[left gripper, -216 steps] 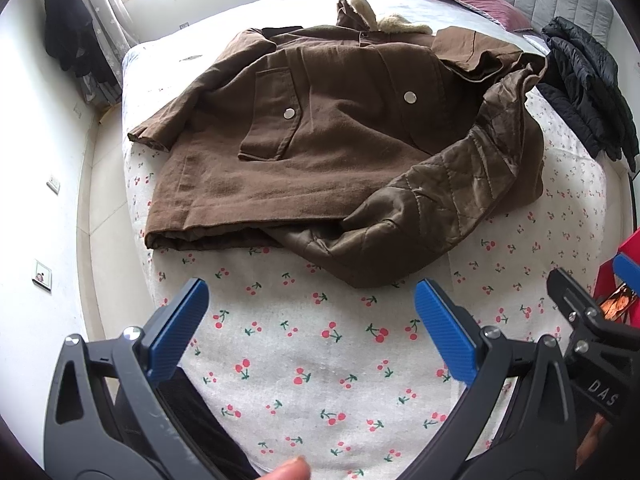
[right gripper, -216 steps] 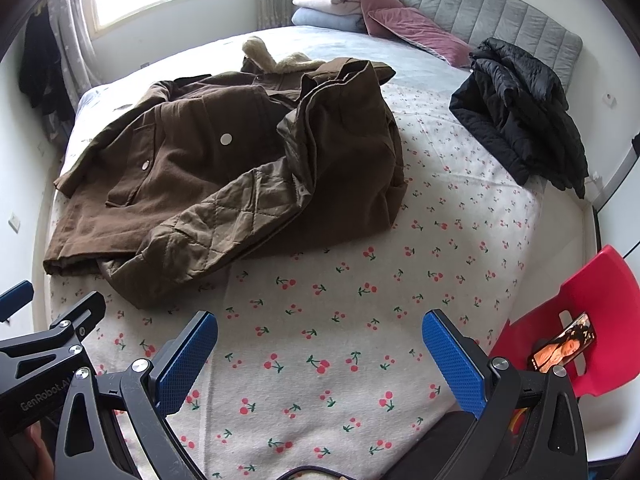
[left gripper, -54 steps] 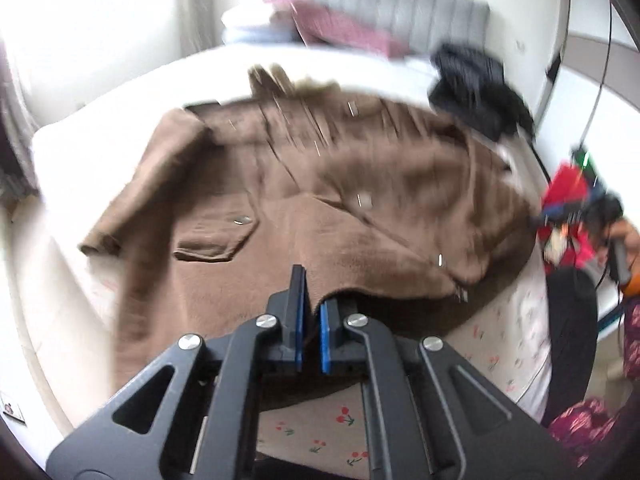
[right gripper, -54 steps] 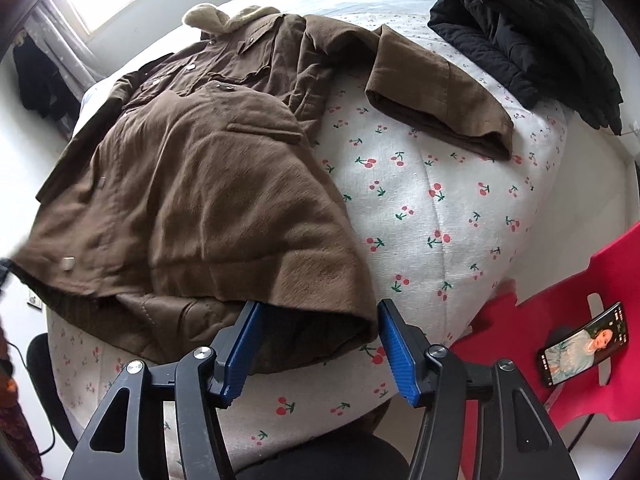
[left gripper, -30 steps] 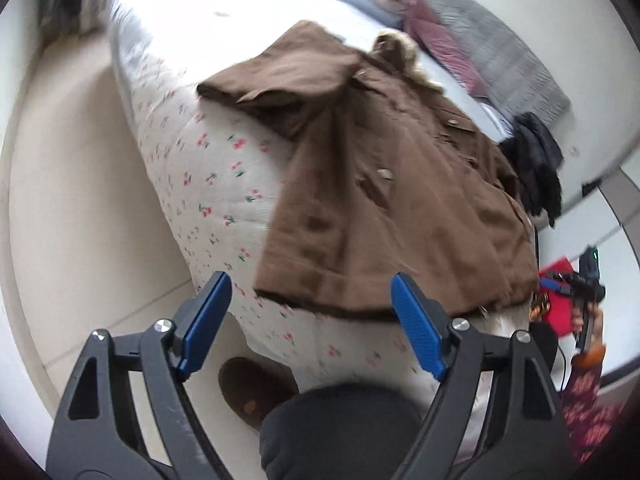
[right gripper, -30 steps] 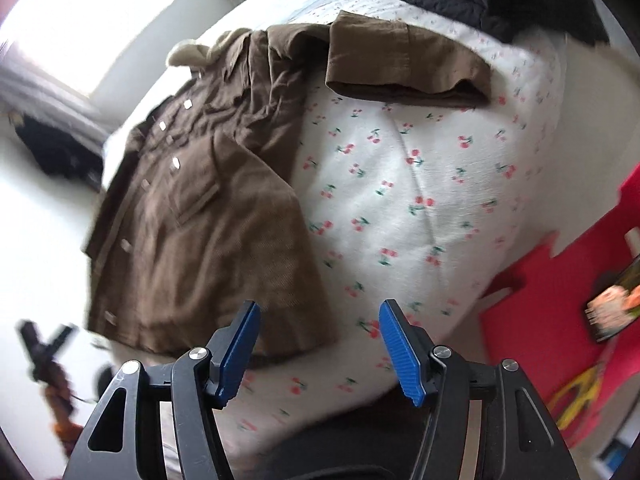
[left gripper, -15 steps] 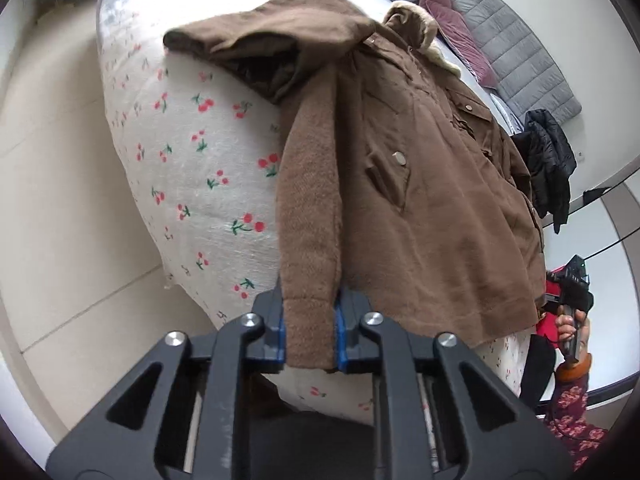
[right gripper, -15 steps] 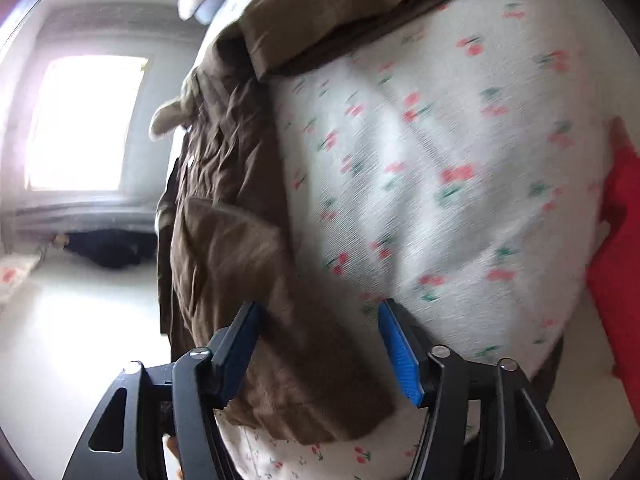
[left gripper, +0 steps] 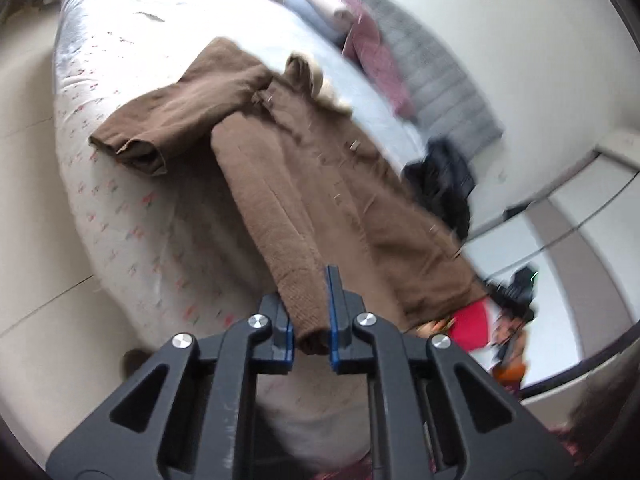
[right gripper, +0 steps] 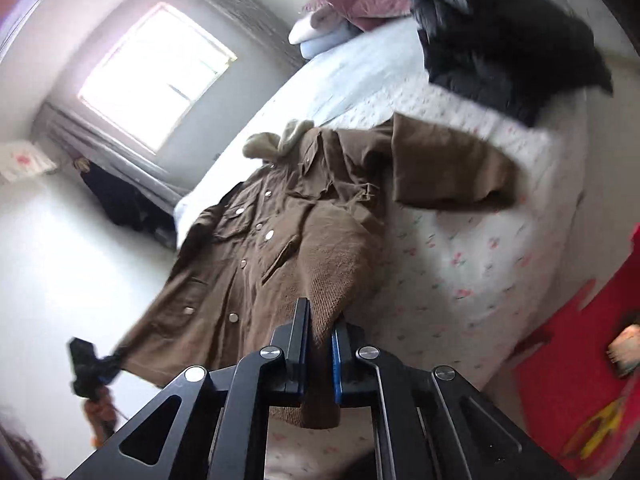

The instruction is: Fold large clothes

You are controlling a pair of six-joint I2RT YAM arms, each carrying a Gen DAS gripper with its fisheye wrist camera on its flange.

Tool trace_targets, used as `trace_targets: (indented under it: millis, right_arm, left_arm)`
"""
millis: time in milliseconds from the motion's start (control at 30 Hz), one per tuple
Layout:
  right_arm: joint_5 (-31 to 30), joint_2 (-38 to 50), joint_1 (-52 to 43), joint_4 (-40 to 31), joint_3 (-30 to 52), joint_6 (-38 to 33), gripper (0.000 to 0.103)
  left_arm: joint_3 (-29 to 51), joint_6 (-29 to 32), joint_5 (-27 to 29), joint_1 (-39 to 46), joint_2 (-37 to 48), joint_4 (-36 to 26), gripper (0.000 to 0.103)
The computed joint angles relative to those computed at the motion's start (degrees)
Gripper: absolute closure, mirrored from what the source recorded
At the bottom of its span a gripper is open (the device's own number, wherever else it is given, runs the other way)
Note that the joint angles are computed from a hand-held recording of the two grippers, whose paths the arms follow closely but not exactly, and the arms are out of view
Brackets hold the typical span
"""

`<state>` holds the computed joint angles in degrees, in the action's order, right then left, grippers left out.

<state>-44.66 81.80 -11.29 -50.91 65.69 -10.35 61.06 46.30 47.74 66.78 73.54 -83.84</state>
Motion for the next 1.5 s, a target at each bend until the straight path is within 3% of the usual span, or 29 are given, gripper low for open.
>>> trace_targets:
  millis: [67, 200, 267, 367, 400, 433, 467, 567, 700, 800, 967, 1100, 1133, 1200, 1233, 1400, 1500]
  right_arm:
    - [4.2, 0.4, 1.2, -2.4, -1.7, -2.9, 0.095]
    - [21.0, 2.3, 7.3, 0.8, -9.9, -4.5, 0.093]
    - [26.3, 7.5, 9.7, 0.3, -9.1, -4.8, 0.083]
    - [30.6, 7.4, 10.4, -2.4, -6.2, -5.4, 0.068]
    - [30.4, 6.8, 9.9, -2.8, -4.5, -5.8, 0.063]
    - [30.0, 6.4, 9.2, -3.1, -1.9, -5.8, 0.05]
    - [29.9, 6.1, 8.7, -3.0, -0.3, -5.7, 0.039]
    - [30.4, 9.0, 9.0, -1.8, 7.9, -3.2, 0.033]
    - [27.8, 20.2, 11.3, -0.3, 21.5, 2.1, 0.031]
    - [29.9, 29.1, 15.1, 1.7, 29.5, 3.9, 0.03]
    - [32.4, 44.3, 18.9, 2.6, 42.8, 7.0, 0.03]
    - [34.8, 53.8, 20.0, 0.6, 51.4, 5.6, 0.03]
    - [34.4, 54.2, 19.8, 0.5, 51.4, 4.2, 0.032]
    - [33.9, 53.6, 19.1, -1.2, 52.1, 1.6, 0.055]
    - [35.2, 53.6, 18.9, -3.2, 53.5, 0.2, 0.094]
    - [52.8, 43.2, 18.5, 4.0, 47.8, -7.3, 0.096]
    - [59.3, 39.7, 17.5, 6.3, 52.2, -8.9, 0.096]
  left_arm:
    - [-4.0, -2.6, -7.0, 0.0, -0.6, 6.0, 0.089]
    - [-12.3, -9.1, -20.8, -3.6, 4.8, 20.7, 0.087]
    - [-13.4, -11.3, -24.9, -5.6, 6.6, 23.8, 0.081]
    - [-12.3, -13.8, -28.5, -8.1, 1.0, 25.6, 0.064]
    - [-11.8, -14.7, -29.2, -8.9, -1.2, 26.3, 0.047]
    - [-10.7, -16.0, -28.9, -9.5, -3.3, 27.1, 0.028]
    - [-9.7, -17.4, -27.7, -10.0, -4.6, 28.1, 0.023]
    - [-6.0, -22.6, -26.3, -15.3, -4.6, 30.1, 0.022]
    - [-3.8, -31.2, -28.4, -27.7, -1.7, 35.0, 0.022]
    - [-3.3, -36.8, -31.1, -37.4, 1.5, 39.4, 0.022]
    - [1.6, -42.2, -35.9, -49.5, 7.8, 42.1, 0.022]
    - [7.6, -41.8, -39.2, -56.1, 14.5, 42.8, 0.022]
    - [9.1, -41.7, -39.7, -57.0, 16.0, 42.6, 0.022]
    - [13.5, -41.0, -40.4, -59.2, 20.2, 42.0, 0.022]
    - [15.5, -40.6, -40.4, -60.1, 22.1, 41.8, 0.022]
    - [28.6, -39.2, -41.3, -64.8, 33.9, 44.2, 0.022]
    - [40.5, -40.0, -40.9, -67.3, 43.9, 45.2, 0.022]
